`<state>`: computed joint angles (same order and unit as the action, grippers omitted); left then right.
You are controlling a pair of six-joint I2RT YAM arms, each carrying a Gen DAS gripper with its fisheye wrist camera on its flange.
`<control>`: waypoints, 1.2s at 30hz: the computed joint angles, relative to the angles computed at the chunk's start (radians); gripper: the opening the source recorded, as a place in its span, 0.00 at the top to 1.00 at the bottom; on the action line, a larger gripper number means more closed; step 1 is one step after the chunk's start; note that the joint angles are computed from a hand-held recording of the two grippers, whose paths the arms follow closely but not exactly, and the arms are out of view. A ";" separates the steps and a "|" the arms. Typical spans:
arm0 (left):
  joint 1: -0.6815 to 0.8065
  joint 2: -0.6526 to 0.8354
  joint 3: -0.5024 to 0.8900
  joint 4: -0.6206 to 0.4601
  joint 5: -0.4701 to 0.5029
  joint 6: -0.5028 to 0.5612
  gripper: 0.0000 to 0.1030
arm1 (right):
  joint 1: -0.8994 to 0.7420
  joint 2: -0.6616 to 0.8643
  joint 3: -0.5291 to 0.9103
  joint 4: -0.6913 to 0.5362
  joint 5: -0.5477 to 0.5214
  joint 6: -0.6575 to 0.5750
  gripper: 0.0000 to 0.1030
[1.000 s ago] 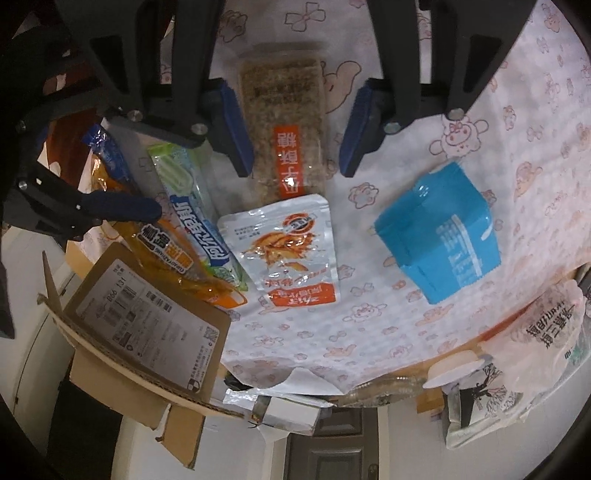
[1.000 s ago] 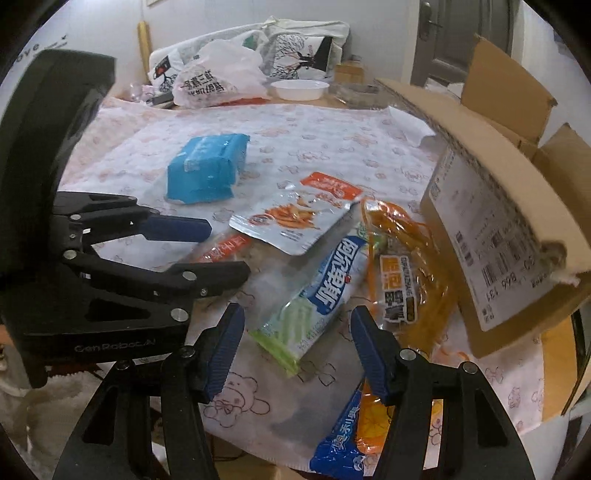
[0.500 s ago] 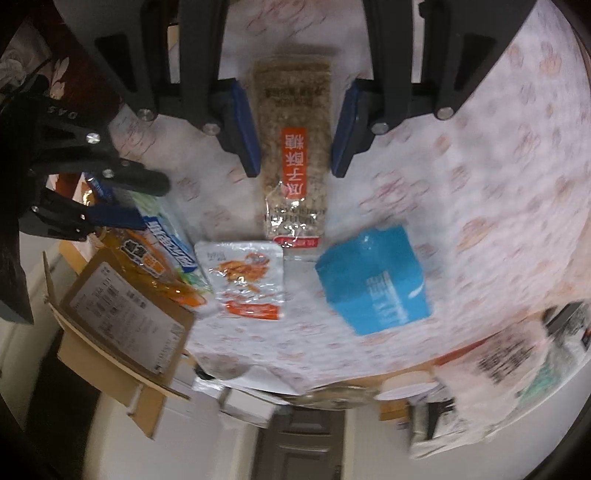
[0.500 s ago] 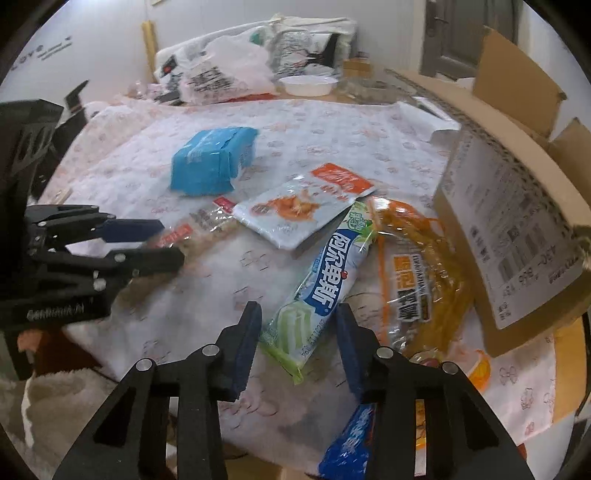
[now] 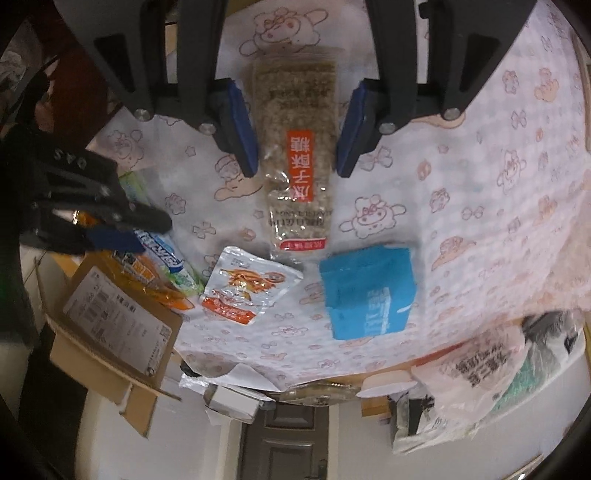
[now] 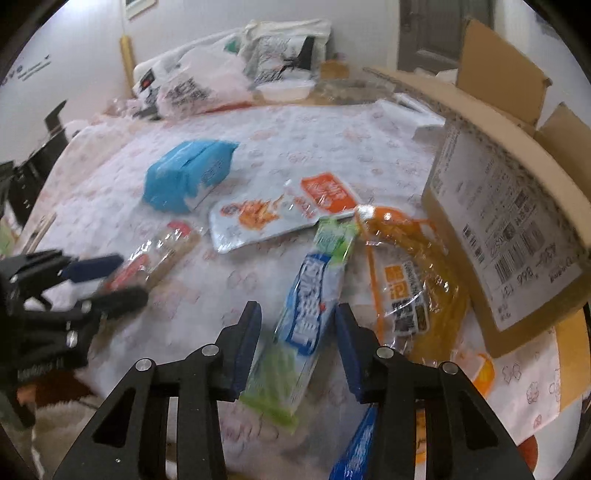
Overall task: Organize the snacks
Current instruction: 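Grasp the melon-seed candy bar with the left tool while the right tool approaches the green wafer bar, then carry the candy bar and green wafer bar into the box and open both tools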
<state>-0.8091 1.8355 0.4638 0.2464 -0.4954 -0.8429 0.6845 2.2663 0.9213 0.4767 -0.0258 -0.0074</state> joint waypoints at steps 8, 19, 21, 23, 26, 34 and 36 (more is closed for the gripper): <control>-0.009 -0.029 -0.012 -0.007 -0.013 -0.013 0.63 | 0.023 -0.023 -0.063 0.096 0.076 -0.024 0.78; -0.087 -0.181 -0.041 -0.113 -0.095 -0.080 0.63 | 0.029 -0.091 -0.130 0.102 -0.017 -0.029 0.78; -0.092 -0.206 -0.045 -0.131 -0.104 -0.087 0.63 | 0.035 -0.100 -0.126 0.078 -0.042 -0.039 0.79; -0.094 -0.219 -0.045 -0.145 -0.111 -0.092 0.63 | 0.040 -0.085 -0.095 0.028 -0.062 -0.055 0.79; -0.088 -0.222 -0.051 -0.138 -0.107 -0.096 0.63 | 0.055 -0.043 -0.063 0.012 -0.025 -0.070 0.78; -0.083 -0.214 -0.061 -0.123 -0.100 -0.108 0.63 | 0.063 -0.022 -0.060 0.036 -0.011 -0.081 0.79; -0.087 -0.229 -0.068 -0.131 -0.107 -0.113 0.63 | 0.062 -0.037 -0.073 0.047 -0.021 -0.078 0.79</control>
<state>-0.8957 1.6061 0.3954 0.1157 -0.6023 -0.9556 0.7468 2.2296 0.8486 0.5237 -0.0472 -0.0854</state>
